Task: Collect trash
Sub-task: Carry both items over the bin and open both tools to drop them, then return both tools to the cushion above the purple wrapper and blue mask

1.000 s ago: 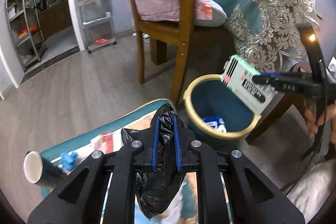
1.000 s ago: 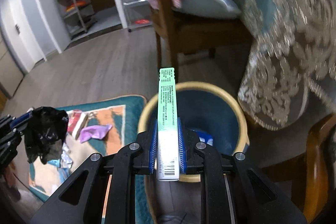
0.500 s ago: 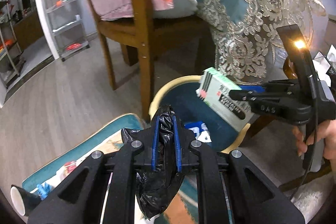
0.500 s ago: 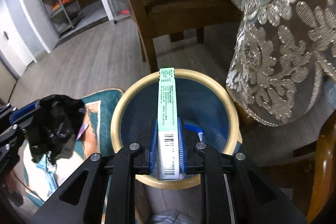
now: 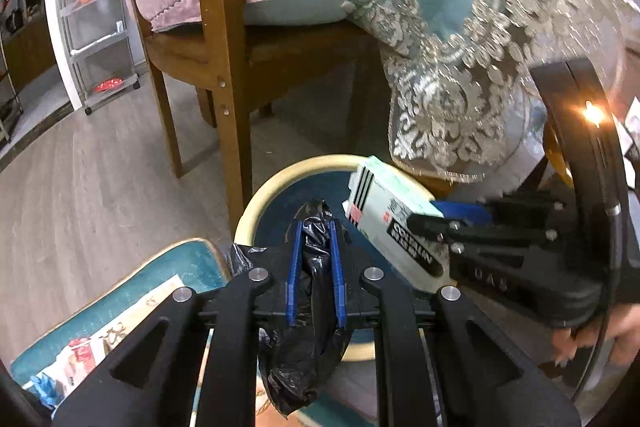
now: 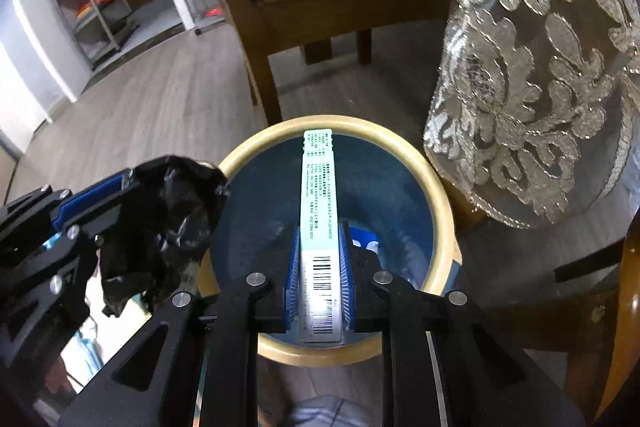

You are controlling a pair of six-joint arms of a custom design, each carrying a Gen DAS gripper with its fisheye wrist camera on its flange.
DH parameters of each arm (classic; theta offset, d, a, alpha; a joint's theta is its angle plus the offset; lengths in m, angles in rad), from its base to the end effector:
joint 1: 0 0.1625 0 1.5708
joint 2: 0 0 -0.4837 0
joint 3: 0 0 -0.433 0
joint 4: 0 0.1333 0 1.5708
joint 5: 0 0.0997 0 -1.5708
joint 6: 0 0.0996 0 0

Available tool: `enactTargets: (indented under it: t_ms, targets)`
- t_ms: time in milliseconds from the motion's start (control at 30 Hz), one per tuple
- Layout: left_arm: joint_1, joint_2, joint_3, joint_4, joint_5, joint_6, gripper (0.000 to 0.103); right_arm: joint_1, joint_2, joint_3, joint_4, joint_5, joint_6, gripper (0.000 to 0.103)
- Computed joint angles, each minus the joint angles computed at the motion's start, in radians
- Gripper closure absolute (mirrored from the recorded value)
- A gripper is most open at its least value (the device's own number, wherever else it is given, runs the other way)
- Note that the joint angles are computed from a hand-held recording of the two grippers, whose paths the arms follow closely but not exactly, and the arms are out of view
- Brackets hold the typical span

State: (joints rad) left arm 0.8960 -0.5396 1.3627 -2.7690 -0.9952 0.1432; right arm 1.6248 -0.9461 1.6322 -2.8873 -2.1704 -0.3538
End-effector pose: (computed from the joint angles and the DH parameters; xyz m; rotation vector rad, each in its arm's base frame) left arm -0.3738 -0.7674 0.0523 0.9009 2.4461 -0.6789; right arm 0.1173 -0.7417 0.2729 0.2475 -2.3845 0.6589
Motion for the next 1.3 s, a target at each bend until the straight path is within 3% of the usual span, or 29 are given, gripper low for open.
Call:
enactTargets:
  t_ms: [233, 333, 400, 500, 733, 933, 1000, 1133, 1300]
  targets:
    - [0.002, 0.045, -0.067, 0.008, 0.024, 0.038, 0.091, -0.012, 0.008, -0.007, -0.014, 0.008, -0.007, 0.083]
    - [-0.001, 0.049, -0.068, -0.017, 0.021, 0.059, 0.081, -0.017, 0.005, -0.002, -0.019, 0.014, -0.013, 0.083]
    - [-0.004, 0.05, -0.061, -0.047, 0.04, 0.075, 0.06, -0.019, 0.004, -0.002, -0.011, 0.015, -0.01, 0.083]
    - [-0.005, 0.041, -0.054, -0.057, 0.052, 0.074, 0.058, -0.018, 0.004, -0.001, -0.015, 0.015, -0.011, 0.081]
    - [-0.012, -0.014, 0.003, -0.1, 0.083, 0.079, 0.046, -0.005, 0.001, 0.002, -0.03, 0.035, -0.02, 0.059]
    - [-0.023, -0.085, 0.092, -0.168, 0.156, 0.099, 0.012, 0.019, -0.003, 0.012, -0.069, 0.062, -0.036, 0.019]
    - [-0.026, -0.111, 0.126, -0.196, 0.18, 0.1, 0.006, 0.032, -0.002, 0.016, -0.086, 0.074, -0.051, 0.016]
    - [-0.035, -0.171, 0.198, -0.222, 0.218, 0.119, 0.006, 0.062, 0.009, 0.026, -0.122, 0.073, -0.104, 0.009]
    - [-0.046, -0.264, 0.306, -0.246, 0.278, 0.13, 0.006, 0.095, 0.031, 0.027, -0.159, 0.038, -0.164, 0.008]
